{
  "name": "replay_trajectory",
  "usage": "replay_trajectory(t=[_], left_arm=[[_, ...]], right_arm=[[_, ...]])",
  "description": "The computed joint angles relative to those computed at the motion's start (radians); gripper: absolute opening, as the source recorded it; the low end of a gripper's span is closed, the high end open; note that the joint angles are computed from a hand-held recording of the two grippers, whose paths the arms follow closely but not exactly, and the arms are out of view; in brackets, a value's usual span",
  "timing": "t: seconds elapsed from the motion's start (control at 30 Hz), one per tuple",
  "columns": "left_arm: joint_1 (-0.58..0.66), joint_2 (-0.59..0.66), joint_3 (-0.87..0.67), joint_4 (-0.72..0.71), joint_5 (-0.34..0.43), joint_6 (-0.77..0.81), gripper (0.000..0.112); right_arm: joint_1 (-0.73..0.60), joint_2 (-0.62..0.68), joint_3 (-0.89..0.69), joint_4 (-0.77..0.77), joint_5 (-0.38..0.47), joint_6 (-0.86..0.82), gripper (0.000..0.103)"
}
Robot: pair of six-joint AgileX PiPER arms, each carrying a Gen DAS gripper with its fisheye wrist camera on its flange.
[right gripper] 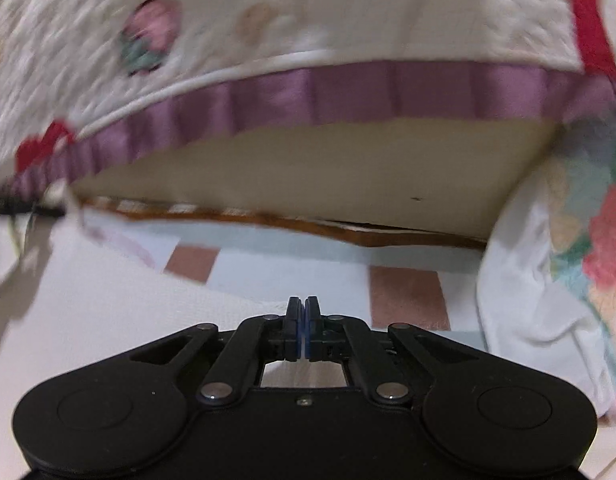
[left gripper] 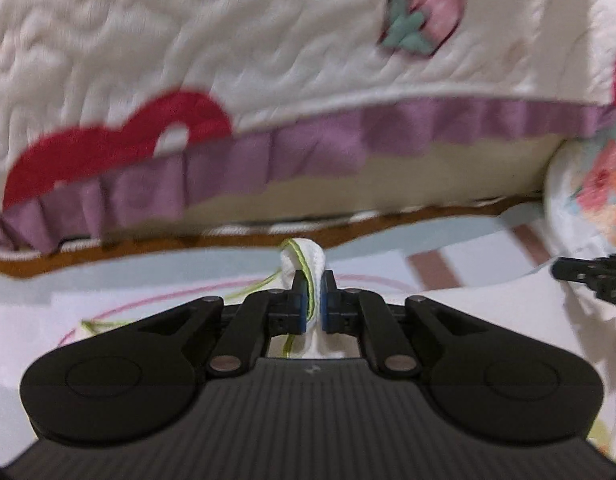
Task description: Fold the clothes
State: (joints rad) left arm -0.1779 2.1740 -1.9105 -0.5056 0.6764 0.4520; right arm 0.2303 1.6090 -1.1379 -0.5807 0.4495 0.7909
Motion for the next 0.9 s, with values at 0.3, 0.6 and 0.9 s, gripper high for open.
replay_trajectory(t=[0.3, 0.6, 0.9], left_arm=[[-0.078, -0.038, 0.047, 0.360, -0.054, -0.260, 0.041], [-0.086, -0.239, 0.275, -0.016, -0.064, -0.007, 0.051], [-0.207, -0.304, 0.427, -0.137, -0.023, 0.158, 0.051]], right_arm=[[-0.135, -0.202, 0.221, -0.013, -0.075, 0.258, 0.055], [-0.898, -0.725, 0.496, 0.686, 0.096, -0.551, 0.056], [-1.430, -0.636, 0.653, 1.572, 0.228, -1.363, 0.064]])
